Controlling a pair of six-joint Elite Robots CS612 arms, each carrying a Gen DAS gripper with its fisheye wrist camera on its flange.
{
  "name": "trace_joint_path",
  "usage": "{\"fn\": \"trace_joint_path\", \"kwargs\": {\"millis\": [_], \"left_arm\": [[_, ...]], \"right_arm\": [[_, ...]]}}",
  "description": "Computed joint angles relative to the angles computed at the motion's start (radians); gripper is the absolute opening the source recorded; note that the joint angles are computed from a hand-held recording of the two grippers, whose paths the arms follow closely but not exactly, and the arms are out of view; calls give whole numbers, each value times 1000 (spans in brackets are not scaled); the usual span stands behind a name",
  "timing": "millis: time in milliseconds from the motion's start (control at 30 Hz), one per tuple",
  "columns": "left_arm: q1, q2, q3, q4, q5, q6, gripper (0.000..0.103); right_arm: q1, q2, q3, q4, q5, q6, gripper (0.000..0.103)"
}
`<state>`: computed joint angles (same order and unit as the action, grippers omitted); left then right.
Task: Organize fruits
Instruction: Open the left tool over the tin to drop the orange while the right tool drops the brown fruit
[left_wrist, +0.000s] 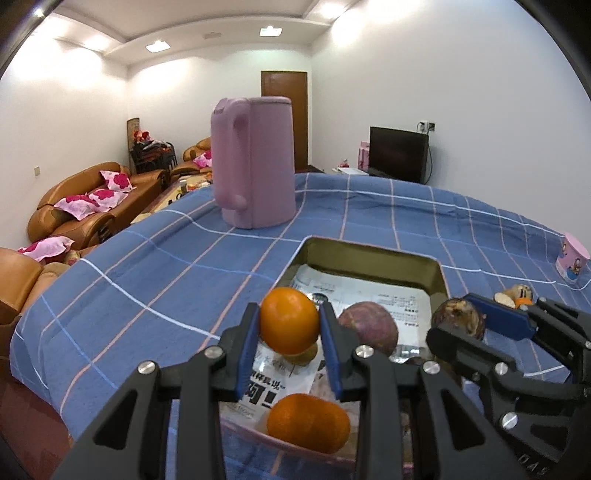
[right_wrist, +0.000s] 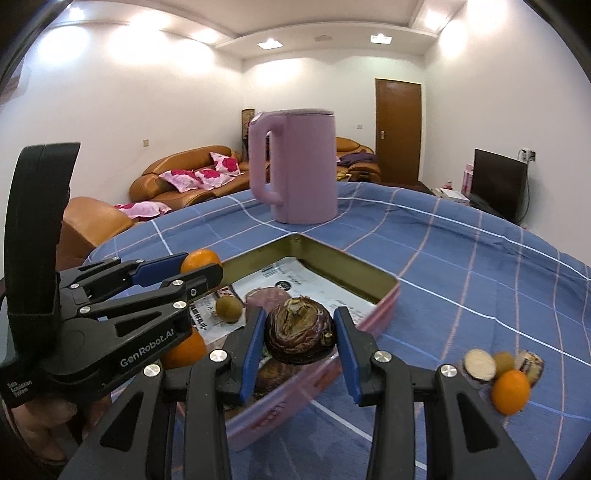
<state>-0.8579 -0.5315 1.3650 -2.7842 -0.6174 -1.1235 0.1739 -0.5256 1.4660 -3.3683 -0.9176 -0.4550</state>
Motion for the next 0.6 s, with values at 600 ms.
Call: {"fn": "trace_joint_path", "kwargs": {"millis": [600], "left_arm": [[8,-1,5,28,-48,-27,40]], "right_arm": [[18,-9,-27,193,-16,-114,41]]}}
